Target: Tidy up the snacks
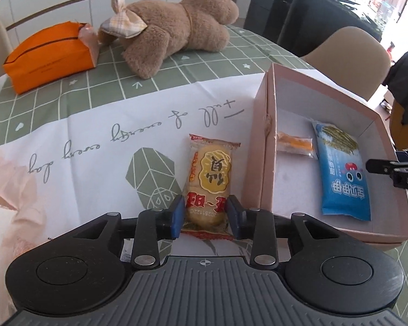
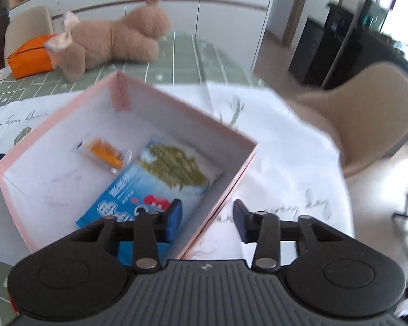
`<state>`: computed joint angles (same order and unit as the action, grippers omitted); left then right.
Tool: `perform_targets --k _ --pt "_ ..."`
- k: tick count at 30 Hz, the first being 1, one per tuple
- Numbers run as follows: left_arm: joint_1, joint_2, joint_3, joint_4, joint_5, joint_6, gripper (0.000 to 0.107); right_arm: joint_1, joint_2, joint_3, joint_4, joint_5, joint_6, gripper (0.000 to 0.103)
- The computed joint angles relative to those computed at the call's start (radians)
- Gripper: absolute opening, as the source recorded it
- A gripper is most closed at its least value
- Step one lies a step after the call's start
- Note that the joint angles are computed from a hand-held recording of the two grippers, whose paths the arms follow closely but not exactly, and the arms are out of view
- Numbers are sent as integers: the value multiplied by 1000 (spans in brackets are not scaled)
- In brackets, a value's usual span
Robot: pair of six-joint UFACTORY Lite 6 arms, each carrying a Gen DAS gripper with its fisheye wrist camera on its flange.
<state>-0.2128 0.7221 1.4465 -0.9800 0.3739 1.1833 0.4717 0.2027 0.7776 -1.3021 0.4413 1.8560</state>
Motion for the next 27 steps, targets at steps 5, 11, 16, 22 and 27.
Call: perform_targets --k 5,11,16,22,27 --pt "20 -72 -106 -6 -8 71 39 -2 80 75 11 9 -19 33" --pt "109 -239 -332 -58 11 113 37 15 250 299 58 26 -122 33" --pt "203 -341 -443 3 61 58 37 46 429 546 123 16 -265 35" --pt "271 -408 -470 -135 87 110 30 113 281 402 22 4 -126 43" --pt "241 -294 -327 -132 71 118 30 234 -26 110 18 -3 -57 55"
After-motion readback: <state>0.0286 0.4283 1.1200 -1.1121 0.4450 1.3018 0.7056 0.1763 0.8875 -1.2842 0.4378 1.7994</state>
